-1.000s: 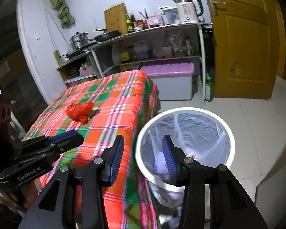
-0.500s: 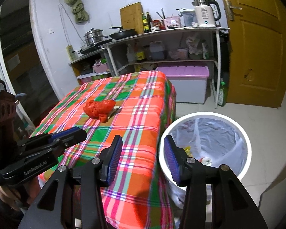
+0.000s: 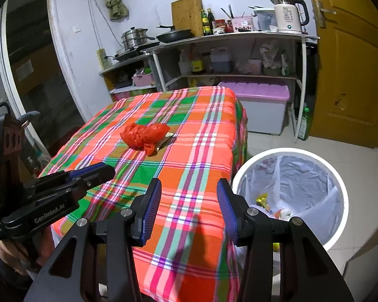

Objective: Collect trash
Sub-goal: 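Move both tools back over the table toward the red plastic bag, then grasp the red plastic bag with the left tool while the right tool grasps the white label paper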

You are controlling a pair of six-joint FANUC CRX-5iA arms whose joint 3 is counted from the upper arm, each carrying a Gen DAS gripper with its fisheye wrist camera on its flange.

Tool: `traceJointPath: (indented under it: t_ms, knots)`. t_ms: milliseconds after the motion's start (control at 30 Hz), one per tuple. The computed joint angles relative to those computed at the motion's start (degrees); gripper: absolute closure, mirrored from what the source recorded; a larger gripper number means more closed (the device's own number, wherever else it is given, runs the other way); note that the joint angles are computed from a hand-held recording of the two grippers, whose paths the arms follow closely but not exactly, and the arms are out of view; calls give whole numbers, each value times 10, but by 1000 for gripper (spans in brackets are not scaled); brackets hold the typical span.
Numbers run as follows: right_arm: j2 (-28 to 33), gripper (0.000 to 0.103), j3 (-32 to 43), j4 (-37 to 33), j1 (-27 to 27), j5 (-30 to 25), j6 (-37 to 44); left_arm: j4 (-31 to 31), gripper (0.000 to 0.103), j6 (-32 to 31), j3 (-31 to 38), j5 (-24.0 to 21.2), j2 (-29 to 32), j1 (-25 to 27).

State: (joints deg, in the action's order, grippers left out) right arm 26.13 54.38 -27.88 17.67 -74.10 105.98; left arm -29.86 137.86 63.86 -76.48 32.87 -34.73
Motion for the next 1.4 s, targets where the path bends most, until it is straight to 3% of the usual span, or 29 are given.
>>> traceJointPath:
  t_ms: [500,633,1000,1167,1300,1400]
  knots:
    - [36,56,53,5,23,-31,-3,-17,85,49,-85,12,-54,19]
    - [49,56,72,5,28,-40,-6,-16,76,59,-103,18,-65,26]
    - [104,56,149,9,44,-74,-13,-13,67,63,-128,35,-80,49]
    - [137,56,199,7,49,-95,-22,-7,66,47,-126,39,-78,66]
    - [166,56,245,7,52,-116,-30,3,55,28,-124,51,-74,85]
    - [192,56,287,8,53,-134,-39,17,54,2,-114,58,-64,102]
